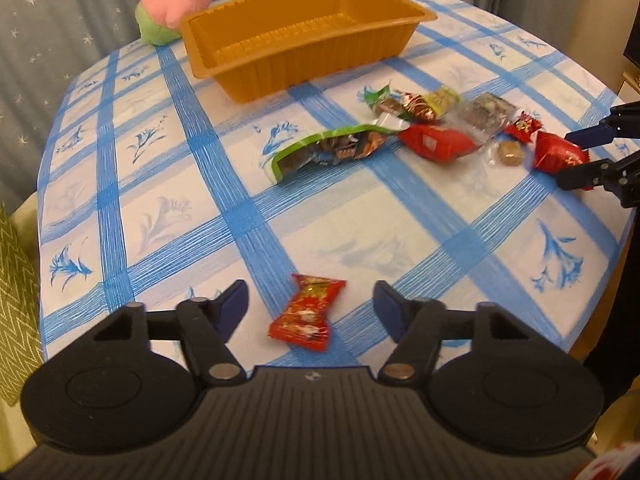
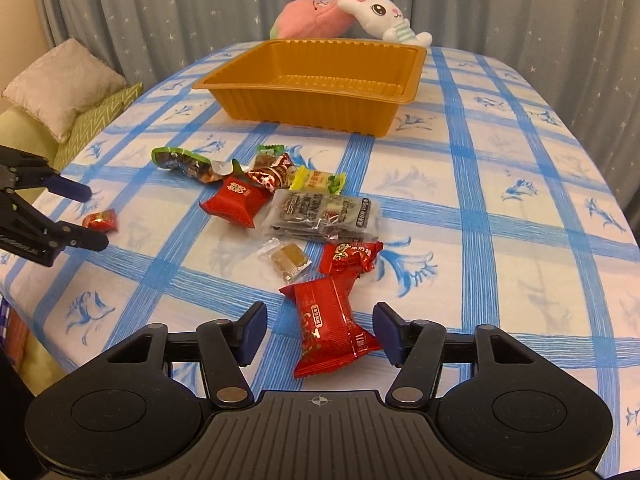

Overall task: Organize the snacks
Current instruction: 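Grasp the small red candy packet with the left tool while the right tool grasps the large red snack, then carry both red snacks over the orange tray and open both tools to drop them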

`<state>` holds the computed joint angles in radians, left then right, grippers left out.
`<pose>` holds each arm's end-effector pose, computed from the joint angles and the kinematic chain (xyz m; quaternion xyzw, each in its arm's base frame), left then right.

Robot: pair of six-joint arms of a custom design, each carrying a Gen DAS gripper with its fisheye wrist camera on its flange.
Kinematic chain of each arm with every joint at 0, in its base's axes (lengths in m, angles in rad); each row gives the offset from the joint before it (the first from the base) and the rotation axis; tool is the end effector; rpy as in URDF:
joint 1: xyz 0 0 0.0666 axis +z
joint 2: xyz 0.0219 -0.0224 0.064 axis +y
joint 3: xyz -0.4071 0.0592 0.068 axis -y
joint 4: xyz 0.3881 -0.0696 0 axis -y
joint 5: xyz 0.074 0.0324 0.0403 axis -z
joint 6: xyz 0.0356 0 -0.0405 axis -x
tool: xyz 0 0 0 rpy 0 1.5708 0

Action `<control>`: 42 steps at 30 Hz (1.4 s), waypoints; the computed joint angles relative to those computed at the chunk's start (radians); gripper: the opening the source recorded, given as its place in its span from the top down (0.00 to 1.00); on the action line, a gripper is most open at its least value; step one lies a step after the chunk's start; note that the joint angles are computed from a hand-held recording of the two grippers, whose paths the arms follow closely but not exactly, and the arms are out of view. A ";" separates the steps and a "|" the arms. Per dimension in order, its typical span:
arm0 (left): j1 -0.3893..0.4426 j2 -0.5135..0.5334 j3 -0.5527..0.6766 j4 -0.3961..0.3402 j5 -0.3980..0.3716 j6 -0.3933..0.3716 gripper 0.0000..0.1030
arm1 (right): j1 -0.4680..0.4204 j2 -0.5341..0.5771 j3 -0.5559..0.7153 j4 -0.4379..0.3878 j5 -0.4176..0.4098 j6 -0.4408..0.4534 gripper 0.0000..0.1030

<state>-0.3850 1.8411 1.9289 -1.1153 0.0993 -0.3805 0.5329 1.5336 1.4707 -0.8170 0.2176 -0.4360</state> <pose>0.5909 -0.2437 0.4450 0.3717 0.8876 -0.0484 0.2679 0.4616 0.2629 0.4316 -0.0086 0.9360 0.0664 0.3455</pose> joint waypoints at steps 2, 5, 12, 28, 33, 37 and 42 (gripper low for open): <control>0.006 0.014 0.020 -0.020 0.009 -0.007 0.53 | -0.001 0.002 0.001 -0.002 -0.007 0.000 0.46; 0.011 0.029 0.043 -0.043 0.018 -0.019 0.65 | -0.003 0.008 0.003 -0.004 -0.018 0.001 0.49; 0.002 0.040 0.065 -0.072 0.006 -0.003 0.80 | -0.003 0.016 0.008 -0.008 -0.030 -0.007 0.57; -0.060 -0.014 0.055 0.015 -0.003 0.218 0.83 | 0.010 -0.025 -0.013 0.053 0.005 -0.025 0.73; -0.088 0.040 0.175 0.044 -0.002 0.297 0.83 | -0.011 -0.017 0.036 0.075 0.006 -0.018 0.73; -0.100 0.128 0.339 0.039 -0.006 0.346 0.83 | -0.049 0.017 0.112 0.093 0.012 0.019 0.73; -0.107 0.277 0.594 0.003 -0.052 0.380 0.83 | -0.109 0.093 0.242 0.114 0.007 0.058 0.73</control>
